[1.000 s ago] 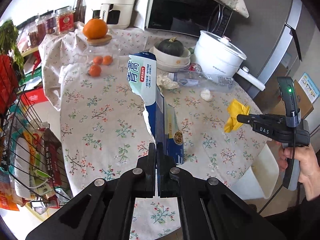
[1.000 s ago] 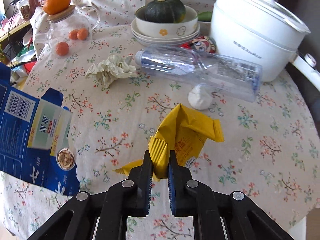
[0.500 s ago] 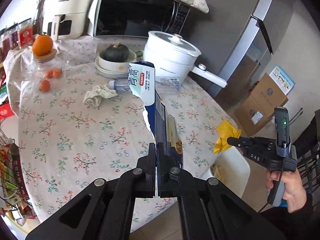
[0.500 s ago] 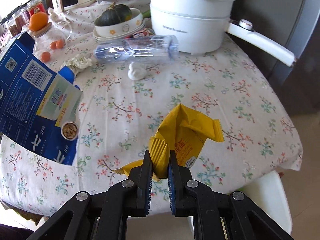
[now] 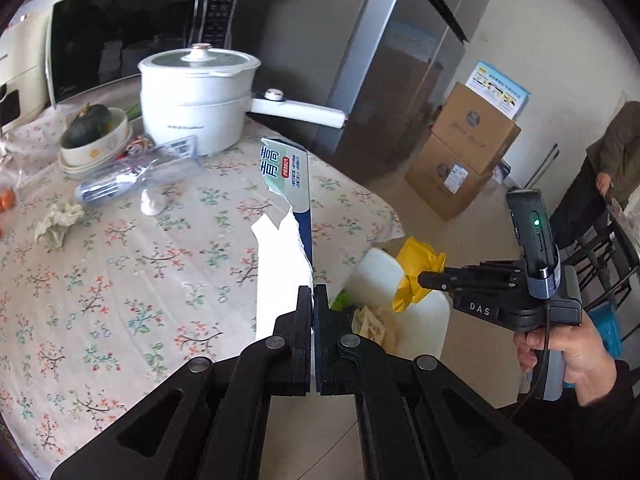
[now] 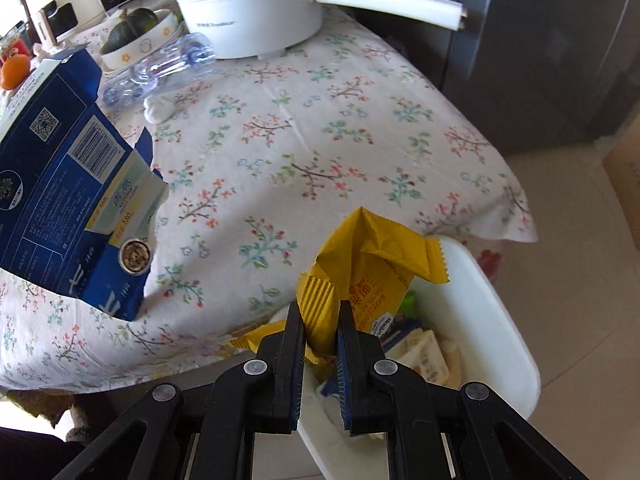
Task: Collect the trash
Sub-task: 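Carry the blue box and yellow wrapper over the white bin and open both tools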
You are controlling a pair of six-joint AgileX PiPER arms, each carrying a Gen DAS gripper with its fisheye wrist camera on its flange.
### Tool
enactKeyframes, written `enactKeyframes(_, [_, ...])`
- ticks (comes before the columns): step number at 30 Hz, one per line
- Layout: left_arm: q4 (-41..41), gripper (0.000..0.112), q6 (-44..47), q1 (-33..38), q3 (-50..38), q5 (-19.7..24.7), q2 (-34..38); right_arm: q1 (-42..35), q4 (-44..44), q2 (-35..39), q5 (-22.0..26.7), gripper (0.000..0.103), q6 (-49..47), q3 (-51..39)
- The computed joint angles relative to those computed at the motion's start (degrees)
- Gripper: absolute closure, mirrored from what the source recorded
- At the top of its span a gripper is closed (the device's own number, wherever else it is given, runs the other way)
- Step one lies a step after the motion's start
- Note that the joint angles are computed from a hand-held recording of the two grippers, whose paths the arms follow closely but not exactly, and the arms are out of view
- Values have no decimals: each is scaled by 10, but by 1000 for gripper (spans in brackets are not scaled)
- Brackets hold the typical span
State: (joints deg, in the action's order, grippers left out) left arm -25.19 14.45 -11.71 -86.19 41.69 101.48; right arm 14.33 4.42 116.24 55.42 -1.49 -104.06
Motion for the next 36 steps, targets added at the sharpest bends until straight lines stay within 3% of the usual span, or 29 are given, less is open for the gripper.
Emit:
enactKeyframes(8, [25,112,-37,-83,-52,-8,45,-76,19,-64,-36,91,-31,112])
enactKeyframes(19, [74,112,-60,-150,-127,-37,187,-141,21,-95,-53,90,-56,193])
enactKeyframes(26, [136,109,-109,-157,-183,23,244,-142,13,-85,-48,89,-42,190])
enactKeyframes(27, [142,104,-112,-155,-181,25,241,-142,14,-85,-46,89,-41,189])
enactKeyframes(29, [160,79,-130,-149,-172,28,231,-142,15,-83,-45,89,-42,188])
enactKeyframes(30, [175,57,-147,-146,-162,25,223,-142,16,-82,-45,89,-42,187])
enactKeyframes(31, [196,45,-170,-145,-149,17,213,-141,15,-80,-44,89,-42,185])
enactKeyframes(36, [235,43,-208,-121,-126,30,185,-134,9,-69,-37,89,-36,173])
